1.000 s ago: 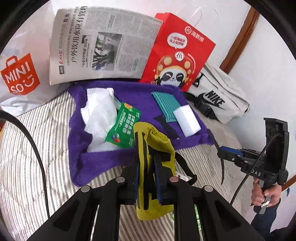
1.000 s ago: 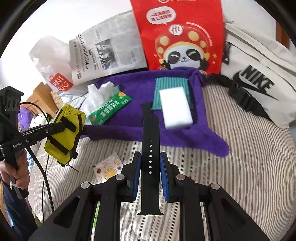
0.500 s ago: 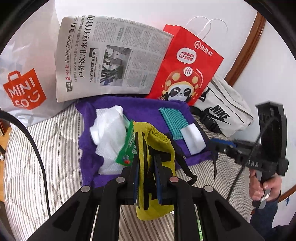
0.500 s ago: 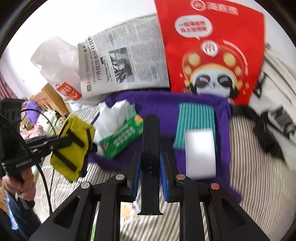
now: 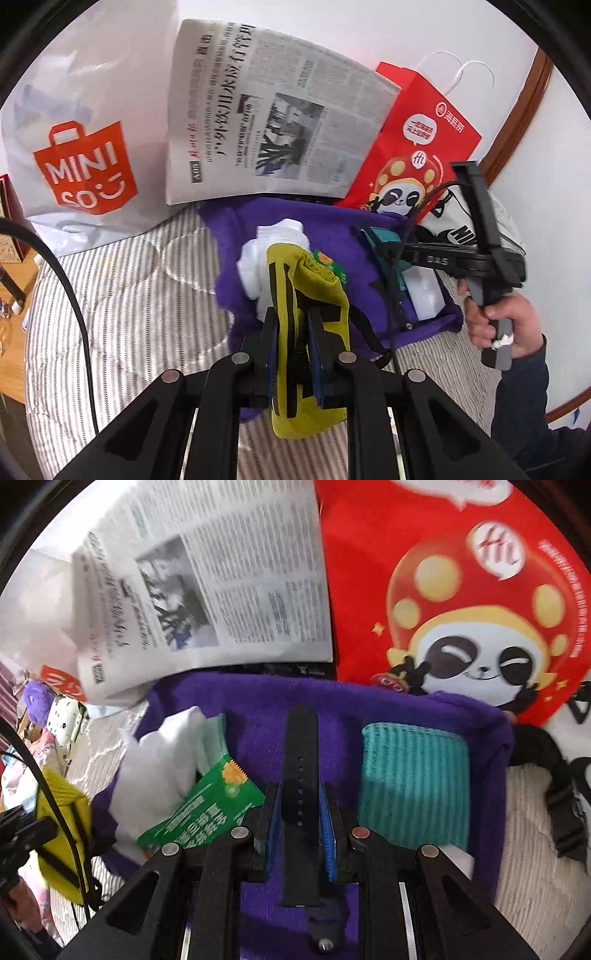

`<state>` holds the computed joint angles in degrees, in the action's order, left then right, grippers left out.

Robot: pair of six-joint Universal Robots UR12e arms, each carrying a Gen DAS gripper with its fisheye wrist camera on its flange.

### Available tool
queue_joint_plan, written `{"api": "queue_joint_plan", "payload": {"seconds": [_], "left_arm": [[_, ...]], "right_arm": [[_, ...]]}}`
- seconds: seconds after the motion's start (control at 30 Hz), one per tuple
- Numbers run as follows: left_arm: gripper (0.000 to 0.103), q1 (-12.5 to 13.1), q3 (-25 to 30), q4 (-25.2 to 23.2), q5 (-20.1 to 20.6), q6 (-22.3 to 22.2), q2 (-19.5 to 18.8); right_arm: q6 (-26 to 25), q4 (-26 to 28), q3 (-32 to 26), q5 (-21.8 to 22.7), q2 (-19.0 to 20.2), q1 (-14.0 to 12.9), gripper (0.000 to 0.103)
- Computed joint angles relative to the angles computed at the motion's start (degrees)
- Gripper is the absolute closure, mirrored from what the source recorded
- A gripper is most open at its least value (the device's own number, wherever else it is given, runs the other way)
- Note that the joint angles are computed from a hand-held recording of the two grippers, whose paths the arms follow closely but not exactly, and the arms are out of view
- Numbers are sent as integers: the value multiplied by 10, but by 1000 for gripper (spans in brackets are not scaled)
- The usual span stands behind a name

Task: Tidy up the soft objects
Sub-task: 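Carry the yellow bag to the towel with the left gripper while the right lowers the strap onto it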

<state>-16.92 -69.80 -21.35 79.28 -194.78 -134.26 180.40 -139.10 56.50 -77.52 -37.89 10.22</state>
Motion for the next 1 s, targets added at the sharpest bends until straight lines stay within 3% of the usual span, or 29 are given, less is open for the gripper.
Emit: {"api": "queue_joint_plan", "payload": {"seconds": [0.13,0.47,0.53,0.73,1.0], "left_arm": [[89,5,-1,5,-13,-1,-3],[89,12,-11,22,-37,-5,-3],[89,12,-13,21,-33,-4,-1],[89,13,-26,25,-24,-11,6],[89,6,-23,20,-24,-14,9]], "right_arm": [[18,49,-42,-18,25,4,82],[13,67,-63,-53,38,11,82],[7,67,-62,-48,38,11,74],[5,28,-11,-34,7,7,70],[-5,-97,137,-22,-85,-9,62]]}}
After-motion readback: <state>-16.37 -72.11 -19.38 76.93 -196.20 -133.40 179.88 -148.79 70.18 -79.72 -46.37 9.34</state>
